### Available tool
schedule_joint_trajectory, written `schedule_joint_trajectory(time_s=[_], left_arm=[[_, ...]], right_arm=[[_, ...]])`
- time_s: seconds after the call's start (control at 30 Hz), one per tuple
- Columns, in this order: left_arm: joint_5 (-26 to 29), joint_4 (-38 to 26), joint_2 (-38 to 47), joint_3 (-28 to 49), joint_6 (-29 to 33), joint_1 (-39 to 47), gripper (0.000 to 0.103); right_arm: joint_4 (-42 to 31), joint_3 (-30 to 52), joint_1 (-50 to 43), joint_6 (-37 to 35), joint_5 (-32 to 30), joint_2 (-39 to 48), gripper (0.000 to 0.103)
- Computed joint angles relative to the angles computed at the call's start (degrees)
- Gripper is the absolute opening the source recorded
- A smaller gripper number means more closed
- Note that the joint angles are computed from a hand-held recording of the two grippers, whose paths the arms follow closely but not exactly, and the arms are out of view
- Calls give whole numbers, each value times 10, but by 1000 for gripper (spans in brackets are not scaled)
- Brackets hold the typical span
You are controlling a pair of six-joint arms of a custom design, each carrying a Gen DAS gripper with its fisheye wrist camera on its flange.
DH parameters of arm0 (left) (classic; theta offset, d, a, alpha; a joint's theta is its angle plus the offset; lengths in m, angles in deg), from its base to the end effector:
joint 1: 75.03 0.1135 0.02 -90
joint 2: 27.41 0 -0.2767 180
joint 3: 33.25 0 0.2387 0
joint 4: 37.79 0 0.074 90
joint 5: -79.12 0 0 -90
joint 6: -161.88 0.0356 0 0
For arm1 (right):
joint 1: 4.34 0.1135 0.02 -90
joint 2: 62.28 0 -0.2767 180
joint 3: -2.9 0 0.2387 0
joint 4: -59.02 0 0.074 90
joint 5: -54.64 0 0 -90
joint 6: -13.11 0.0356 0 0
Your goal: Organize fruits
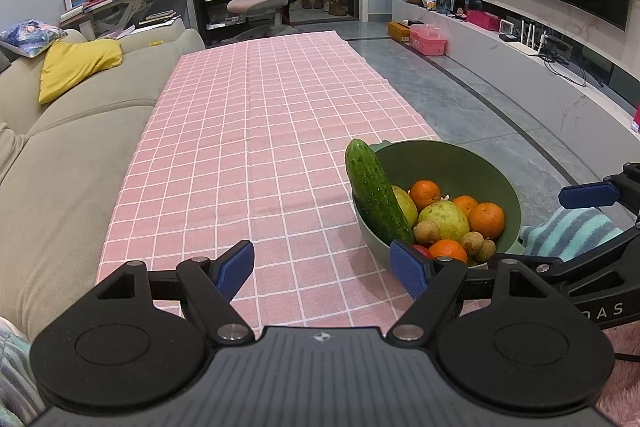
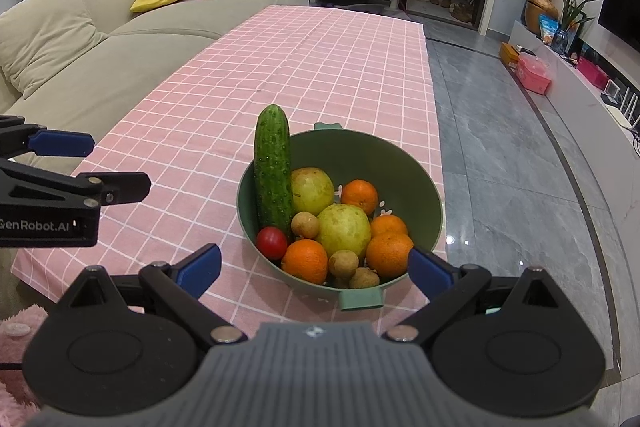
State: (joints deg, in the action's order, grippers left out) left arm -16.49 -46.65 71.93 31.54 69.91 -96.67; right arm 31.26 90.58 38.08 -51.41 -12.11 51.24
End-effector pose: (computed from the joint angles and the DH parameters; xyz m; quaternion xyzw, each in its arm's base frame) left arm 0.3183 -0.1225 0.1760 0.1376 0.9072 -0.0368 0.3958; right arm 0.3111 0.2652 0.1773 -0.0748 0.9296 0.0121 0.3607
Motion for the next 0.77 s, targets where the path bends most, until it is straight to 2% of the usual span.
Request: schedule_joint_trajectory(time_s=[0.77], left_arm=[[9, 12, -4, -8, -6, 4, 89]], right_arm=[[-9, 8, -2, 4, 1, 4, 96]])
